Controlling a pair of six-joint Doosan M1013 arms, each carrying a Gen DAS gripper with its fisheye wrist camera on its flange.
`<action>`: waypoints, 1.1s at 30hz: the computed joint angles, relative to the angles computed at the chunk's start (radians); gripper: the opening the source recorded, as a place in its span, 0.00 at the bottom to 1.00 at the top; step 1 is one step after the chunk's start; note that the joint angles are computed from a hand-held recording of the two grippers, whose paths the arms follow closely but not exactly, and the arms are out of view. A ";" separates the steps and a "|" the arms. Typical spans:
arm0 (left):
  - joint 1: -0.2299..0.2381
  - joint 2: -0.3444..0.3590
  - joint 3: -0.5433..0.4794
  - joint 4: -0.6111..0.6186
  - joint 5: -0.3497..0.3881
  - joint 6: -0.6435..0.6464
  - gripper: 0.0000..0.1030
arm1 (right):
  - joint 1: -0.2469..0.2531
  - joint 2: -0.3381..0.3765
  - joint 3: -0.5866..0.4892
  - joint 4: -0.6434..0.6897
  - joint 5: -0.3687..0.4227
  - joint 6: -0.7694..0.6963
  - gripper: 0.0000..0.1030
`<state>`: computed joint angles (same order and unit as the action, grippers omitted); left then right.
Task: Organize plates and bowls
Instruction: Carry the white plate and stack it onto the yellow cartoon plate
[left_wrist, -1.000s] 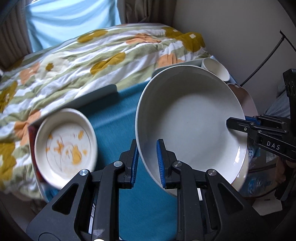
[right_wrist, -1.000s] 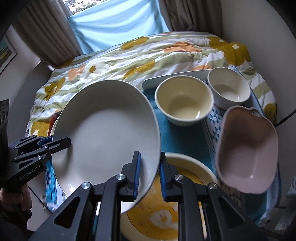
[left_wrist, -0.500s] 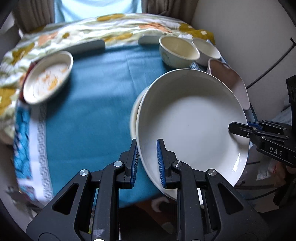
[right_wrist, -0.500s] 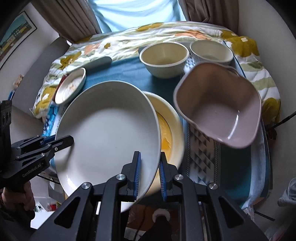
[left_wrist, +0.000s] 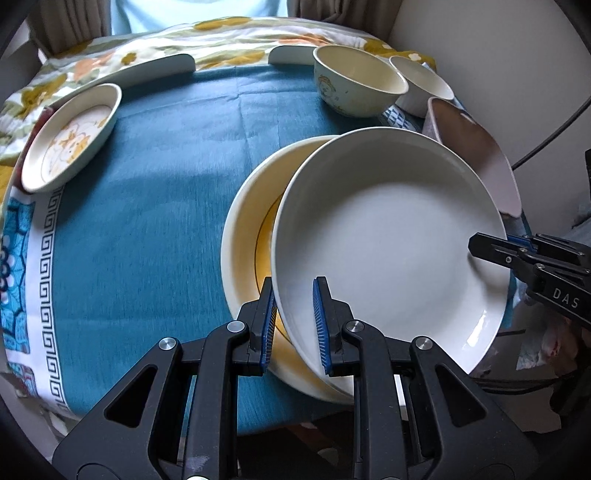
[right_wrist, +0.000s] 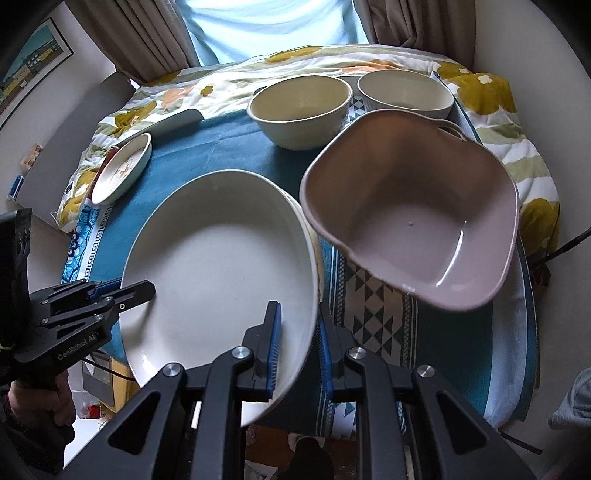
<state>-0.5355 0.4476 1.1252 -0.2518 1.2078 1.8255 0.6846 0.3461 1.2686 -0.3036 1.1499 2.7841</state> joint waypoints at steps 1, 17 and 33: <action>-0.002 0.005 -0.005 0.007 0.002 -0.002 0.17 | -0.001 0.001 0.000 -0.001 -0.002 -0.001 0.17; -0.037 0.016 -0.011 0.136 -0.017 0.011 0.17 | -0.002 -0.012 0.029 -0.001 -0.021 0.023 0.17; -0.089 -0.036 0.068 0.371 -0.172 -0.008 0.17 | 0.007 0.006 0.005 -0.046 -0.003 0.015 0.17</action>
